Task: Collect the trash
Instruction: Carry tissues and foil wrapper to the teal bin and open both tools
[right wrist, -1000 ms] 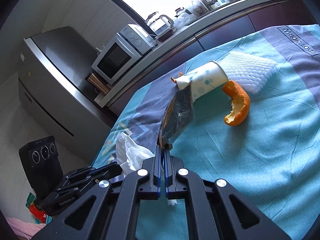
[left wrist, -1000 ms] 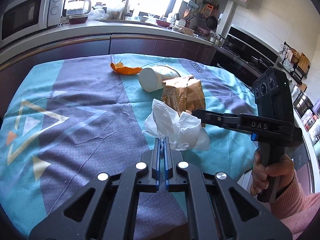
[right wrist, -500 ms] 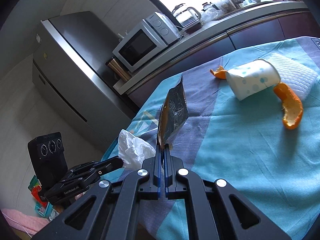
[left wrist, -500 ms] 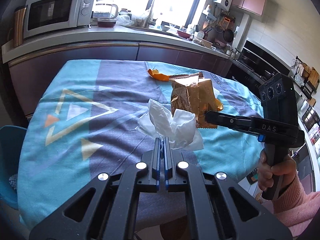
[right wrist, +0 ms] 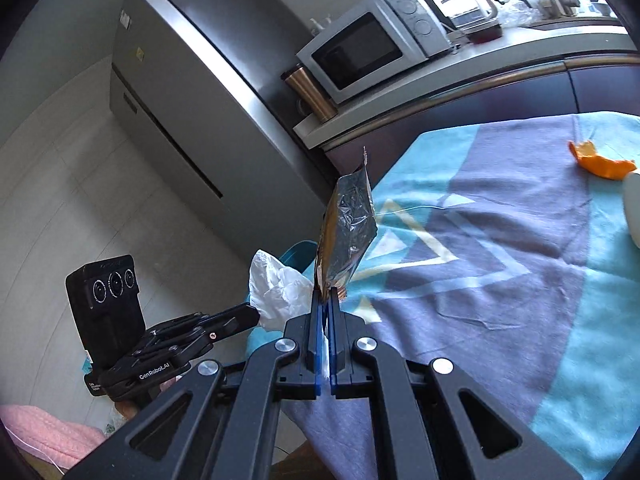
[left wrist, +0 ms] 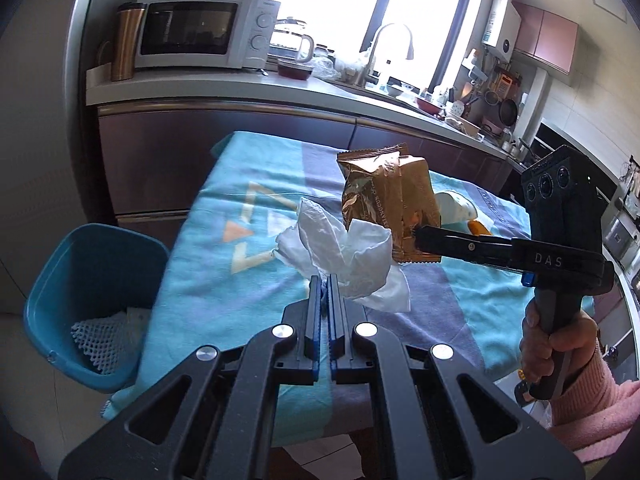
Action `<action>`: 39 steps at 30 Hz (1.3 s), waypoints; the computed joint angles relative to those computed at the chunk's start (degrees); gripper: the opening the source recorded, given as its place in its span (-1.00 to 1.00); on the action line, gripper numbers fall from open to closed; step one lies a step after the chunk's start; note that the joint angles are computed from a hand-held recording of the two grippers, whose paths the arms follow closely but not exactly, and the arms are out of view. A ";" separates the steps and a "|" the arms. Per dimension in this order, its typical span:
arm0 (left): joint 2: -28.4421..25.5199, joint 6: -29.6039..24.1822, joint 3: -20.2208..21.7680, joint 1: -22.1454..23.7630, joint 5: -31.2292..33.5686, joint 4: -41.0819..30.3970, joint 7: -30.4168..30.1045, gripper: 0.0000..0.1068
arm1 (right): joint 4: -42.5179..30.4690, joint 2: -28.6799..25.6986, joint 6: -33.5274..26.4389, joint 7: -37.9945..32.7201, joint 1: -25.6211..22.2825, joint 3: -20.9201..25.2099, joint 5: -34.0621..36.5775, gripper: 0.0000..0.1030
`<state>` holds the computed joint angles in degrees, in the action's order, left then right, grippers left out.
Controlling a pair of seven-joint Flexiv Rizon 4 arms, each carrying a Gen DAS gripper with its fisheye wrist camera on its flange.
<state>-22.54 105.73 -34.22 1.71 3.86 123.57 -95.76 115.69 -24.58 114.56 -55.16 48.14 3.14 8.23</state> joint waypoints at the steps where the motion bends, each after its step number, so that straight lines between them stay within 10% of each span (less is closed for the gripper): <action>1: 0.77 0.44 0.20 0.67 -0.09 0.81 -0.38 -0.94 | -1.42 -1.04 -0.43 0.51 -2.25 2.11 -2.34 -0.96; 13: 7.58 2.99 10.02 1.54 0.55 5.83 -5.91 -0.94 | -20.39 -16.06 -9.83 7.59 -21.13 22.73 -29.95 -0.97; 21: 7.58 1.15 17.65 -1.09 -1.86 5.62 -5.53 -0.94 | -32.79 -25.39 -23.21 2.74 -24.82 33.86 -33.39 -0.97; 39: -1.55 -2.41 29.93 -11.41 -11.74 0.21 0.45 -0.94 | -50.10 -31.77 -44.81 -3.60 -17.39 31.41 -23.33 -0.94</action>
<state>-24.09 103.33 -4.29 -9.71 -7.88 123.78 -95.31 65.60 -56.35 69.75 -58.76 30.75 34.55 -15.10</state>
